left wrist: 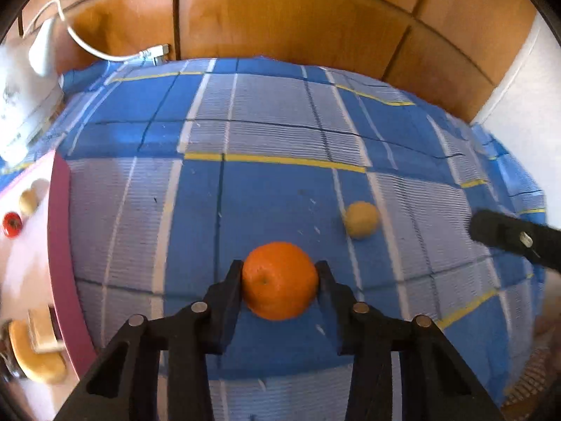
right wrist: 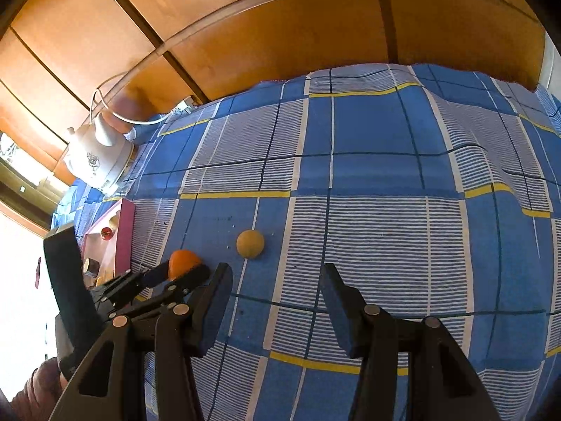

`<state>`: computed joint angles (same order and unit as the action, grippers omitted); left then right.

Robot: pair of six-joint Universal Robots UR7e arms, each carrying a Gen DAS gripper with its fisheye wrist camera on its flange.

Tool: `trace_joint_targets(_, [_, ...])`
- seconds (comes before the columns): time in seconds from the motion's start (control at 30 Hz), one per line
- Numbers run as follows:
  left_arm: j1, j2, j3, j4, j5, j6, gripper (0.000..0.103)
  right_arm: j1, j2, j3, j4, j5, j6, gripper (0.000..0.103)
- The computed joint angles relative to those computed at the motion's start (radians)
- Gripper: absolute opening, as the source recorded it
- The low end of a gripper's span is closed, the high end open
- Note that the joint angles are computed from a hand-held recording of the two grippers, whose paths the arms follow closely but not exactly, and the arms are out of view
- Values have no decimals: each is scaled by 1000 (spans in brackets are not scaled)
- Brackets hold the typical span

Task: Organize fruits
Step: 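Lift the tangerine with the left gripper while the right gripper grasps the small yellow round fruit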

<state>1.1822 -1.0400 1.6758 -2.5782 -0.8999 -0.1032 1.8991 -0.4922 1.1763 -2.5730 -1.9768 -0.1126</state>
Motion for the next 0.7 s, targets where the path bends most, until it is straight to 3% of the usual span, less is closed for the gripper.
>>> trace_joint_targets(0.33, [-71,-132,273,-134,35,50,41,0,7,-6,19,-27,-1,53])
trace_joint_targets(0.43, [-71,-124,296,-200,40,76,41,0,10,-6,29,-28,-5,53])
trace_joint_targets(0.7, [-60,-119,292,-222,16,83,41,3,27,-29,100,2,-9,53])
